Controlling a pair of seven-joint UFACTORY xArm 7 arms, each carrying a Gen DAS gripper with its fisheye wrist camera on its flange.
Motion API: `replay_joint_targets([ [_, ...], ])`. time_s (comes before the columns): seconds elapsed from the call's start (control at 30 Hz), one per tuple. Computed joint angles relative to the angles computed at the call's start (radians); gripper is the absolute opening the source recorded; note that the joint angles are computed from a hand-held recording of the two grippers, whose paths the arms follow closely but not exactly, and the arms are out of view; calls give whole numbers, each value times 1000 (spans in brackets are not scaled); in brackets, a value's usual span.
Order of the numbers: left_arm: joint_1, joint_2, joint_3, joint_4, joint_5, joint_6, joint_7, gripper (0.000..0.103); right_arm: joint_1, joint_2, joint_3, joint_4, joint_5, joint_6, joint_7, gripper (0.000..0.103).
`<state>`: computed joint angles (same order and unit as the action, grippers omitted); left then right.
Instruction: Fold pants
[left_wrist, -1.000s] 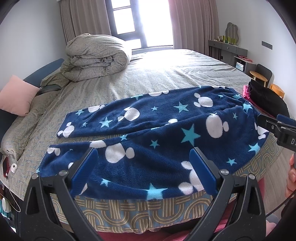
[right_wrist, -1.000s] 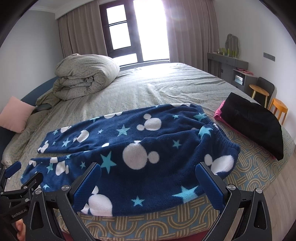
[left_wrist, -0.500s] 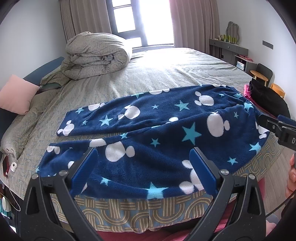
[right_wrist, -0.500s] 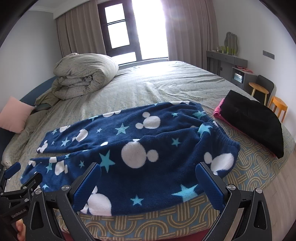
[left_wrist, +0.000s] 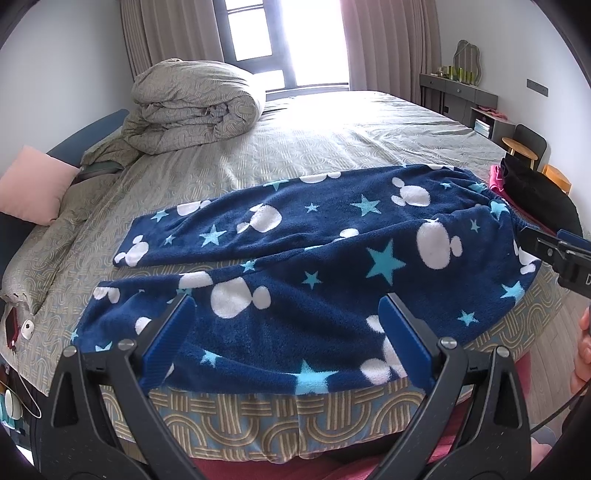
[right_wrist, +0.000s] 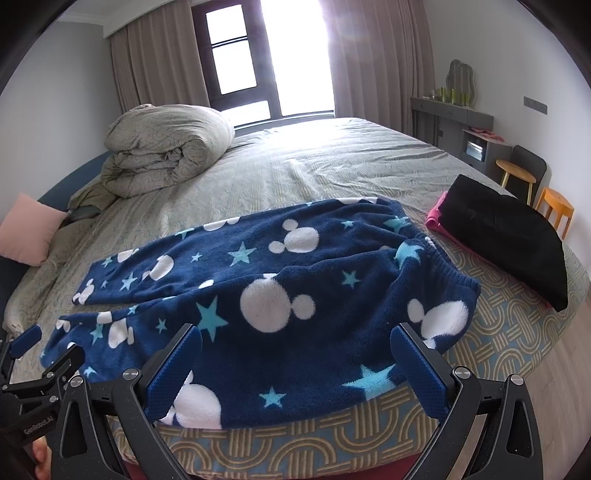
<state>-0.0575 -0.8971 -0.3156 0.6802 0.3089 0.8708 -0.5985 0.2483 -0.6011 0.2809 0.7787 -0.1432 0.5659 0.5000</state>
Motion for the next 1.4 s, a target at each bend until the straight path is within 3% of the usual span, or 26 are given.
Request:
replay_joint_targets([
  [0.4,35,29,44,-22,21,14,11,99,-5,57,-51,14,39,39,-9,103],
  [0.63,98,-54,178,-96,-16,64,55,99,-29,115,-116,36,81,86,-40,103],
  [0.8,162,-190,260,-188,-53,171,104,99,-11,92,-212,1,213,88,-127,103],
  [0.93,233,-252,352,-251,-126,218,104,97,-14,86,-279,-23,375,109,-122,103],
  [1.1,262,-191,416,-274,-228,139,115,91,-40,145,-302,12,467,195,-131,102],
  [1.23,281,-113,427,-270,-275,59,126,82,-49,164,-303,19,522,211,-156,100],
  [1.4,311,-50,418,-271,-296,-17,128,81,-78,193,-276,40,495,201,-157,81],
])
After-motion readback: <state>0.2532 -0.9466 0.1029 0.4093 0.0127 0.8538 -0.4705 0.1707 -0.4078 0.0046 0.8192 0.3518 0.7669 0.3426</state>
